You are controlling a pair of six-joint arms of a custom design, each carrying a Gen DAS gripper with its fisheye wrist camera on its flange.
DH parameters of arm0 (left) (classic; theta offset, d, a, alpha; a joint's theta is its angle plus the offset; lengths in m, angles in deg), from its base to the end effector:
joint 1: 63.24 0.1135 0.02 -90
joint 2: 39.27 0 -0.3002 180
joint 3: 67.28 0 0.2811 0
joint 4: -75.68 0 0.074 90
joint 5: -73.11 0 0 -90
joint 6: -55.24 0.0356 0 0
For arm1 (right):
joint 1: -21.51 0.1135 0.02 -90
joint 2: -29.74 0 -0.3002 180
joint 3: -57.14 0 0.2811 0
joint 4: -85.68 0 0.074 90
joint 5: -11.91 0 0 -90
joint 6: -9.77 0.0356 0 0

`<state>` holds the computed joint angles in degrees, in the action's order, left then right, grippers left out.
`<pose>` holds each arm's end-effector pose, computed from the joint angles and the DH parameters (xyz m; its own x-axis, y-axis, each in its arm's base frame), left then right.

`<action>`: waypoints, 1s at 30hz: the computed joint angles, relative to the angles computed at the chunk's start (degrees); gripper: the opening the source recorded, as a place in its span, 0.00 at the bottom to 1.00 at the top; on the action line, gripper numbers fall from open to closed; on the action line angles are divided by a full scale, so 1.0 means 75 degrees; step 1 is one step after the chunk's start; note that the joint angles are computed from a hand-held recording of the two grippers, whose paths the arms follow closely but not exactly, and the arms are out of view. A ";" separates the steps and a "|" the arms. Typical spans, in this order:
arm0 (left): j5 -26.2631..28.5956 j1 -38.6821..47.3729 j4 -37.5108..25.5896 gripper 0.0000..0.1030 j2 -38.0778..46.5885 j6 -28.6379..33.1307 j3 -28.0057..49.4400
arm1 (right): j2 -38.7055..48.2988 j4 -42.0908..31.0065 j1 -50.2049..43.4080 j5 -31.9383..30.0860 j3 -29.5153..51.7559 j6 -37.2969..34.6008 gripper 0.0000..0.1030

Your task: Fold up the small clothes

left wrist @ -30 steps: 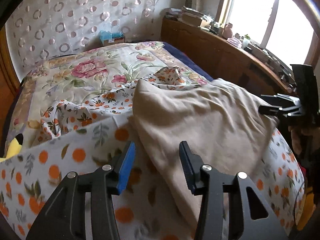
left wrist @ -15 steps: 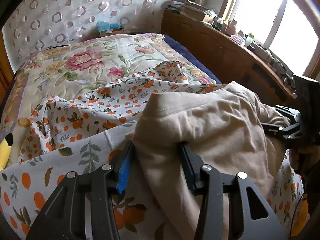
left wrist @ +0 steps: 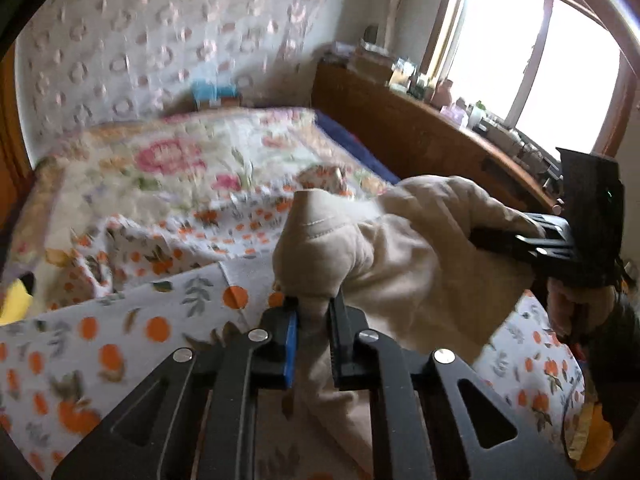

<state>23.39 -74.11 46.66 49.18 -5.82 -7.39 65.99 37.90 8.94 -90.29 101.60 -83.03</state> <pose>0.3031 -0.0816 0.1938 -0.4911 0.4702 -0.7333 0.8249 0.5214 -0.2182 0.1383 -0.0231 0.2618 -0.6236 0.0901 -0.7765 0.0233 0.9950 0.0968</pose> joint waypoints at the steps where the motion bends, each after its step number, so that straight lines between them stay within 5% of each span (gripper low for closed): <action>1: 0.0214 0.0229 -0.0090 0.13 -0.0322 0.0098 -0.0134 | -0.0030 -0.0005 0.0461 0.0352 0.0122 0.0108 0.22; 6: 0.1247 0.1896 -0.1024 0.13 -0.1439 0.0801 -0.0212 | 0.0566 0.0380 0.2626 0.1777 0.0734 0.0528 0.22; 14: 0.1726 0.4865 -0.1935 0.13 -0.0663 0.2714 0.0258 | 0.3941 0.2083 0.4941 0.2371 0.2204 0.0106 0.22; 21: 0.1563 0.6218 -0.1375 0.13 0.0910 0.2496 0.0931 | 0.7329 0.2606 0.5572 0.1877 0.4741 -0.0714 0.22; 30: 0.1286 0.6546 -0.0304 0.13 0.1964 0.1728 0.0983 | 1.0564 0.1864 0.5246 0.1124 0.8176 -0.1781 0.22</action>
